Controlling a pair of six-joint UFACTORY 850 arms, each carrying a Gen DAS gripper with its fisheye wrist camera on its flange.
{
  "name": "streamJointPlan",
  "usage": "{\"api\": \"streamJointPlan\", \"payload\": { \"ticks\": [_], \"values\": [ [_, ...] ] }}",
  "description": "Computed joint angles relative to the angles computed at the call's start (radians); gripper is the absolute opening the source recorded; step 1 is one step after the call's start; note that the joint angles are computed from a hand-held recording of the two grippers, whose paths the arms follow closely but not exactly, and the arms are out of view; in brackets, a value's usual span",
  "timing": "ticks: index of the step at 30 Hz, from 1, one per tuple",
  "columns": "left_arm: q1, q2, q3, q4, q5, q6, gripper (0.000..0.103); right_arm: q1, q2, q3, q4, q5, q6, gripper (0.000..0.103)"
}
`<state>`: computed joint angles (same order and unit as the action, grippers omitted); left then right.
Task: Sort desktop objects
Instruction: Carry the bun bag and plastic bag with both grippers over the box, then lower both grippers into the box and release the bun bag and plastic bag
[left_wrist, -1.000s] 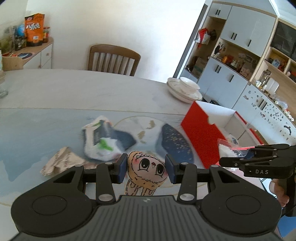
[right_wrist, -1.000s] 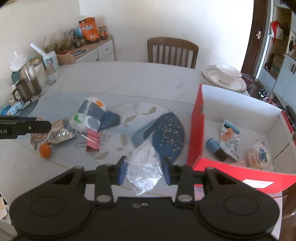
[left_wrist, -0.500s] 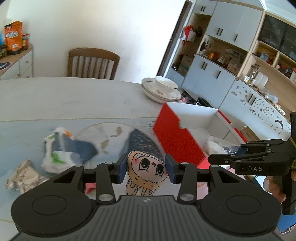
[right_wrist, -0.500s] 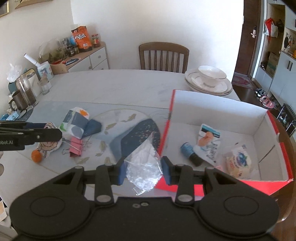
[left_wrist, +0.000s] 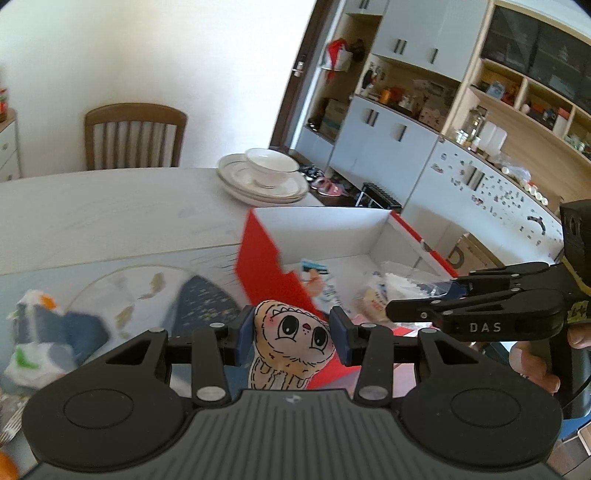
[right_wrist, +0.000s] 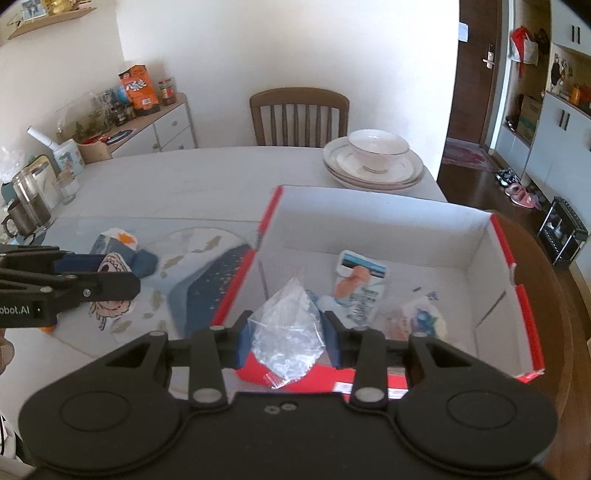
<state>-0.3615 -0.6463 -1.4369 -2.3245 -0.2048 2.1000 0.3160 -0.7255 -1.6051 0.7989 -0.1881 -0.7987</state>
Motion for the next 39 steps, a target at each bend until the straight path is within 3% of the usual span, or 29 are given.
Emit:
{"api": "streamJointPlan", "payload": {
  "ticks": [8,17,22,29,39],
  "values": [
    [-0.034,-0.081,-0.137,0.287,0.024,-0.254,0.042,-0.037,-0.001,0.002,0.031,-0.001,-0.046,0.038],
    [-0.06,-0.195,-0.32,0.901,0.035,-0.81,0.042,-0.066,-0.031,-0.037,-0.05,-0.011,0.026,0.038],
    [-0.074,-0.262,-0.428,1.288,0.024,-1.13,0.042,-0.078,-0.076,-0.101,-0.176,-0.017,0.144,0.038],
    [-0.075,-0.398,-0.64,1.746,-0.073,-1.578,0.042,-0.096,-0.192,-0.271,-0.426,-0.086,0.418,0.038],
    [-0.078,-0.621,-1.008,2.013,-0.292,-1.838,0.042,-0.097,-0.389,-0.557,-0.641,-0.24,0.638,0.038]
  ]
}}
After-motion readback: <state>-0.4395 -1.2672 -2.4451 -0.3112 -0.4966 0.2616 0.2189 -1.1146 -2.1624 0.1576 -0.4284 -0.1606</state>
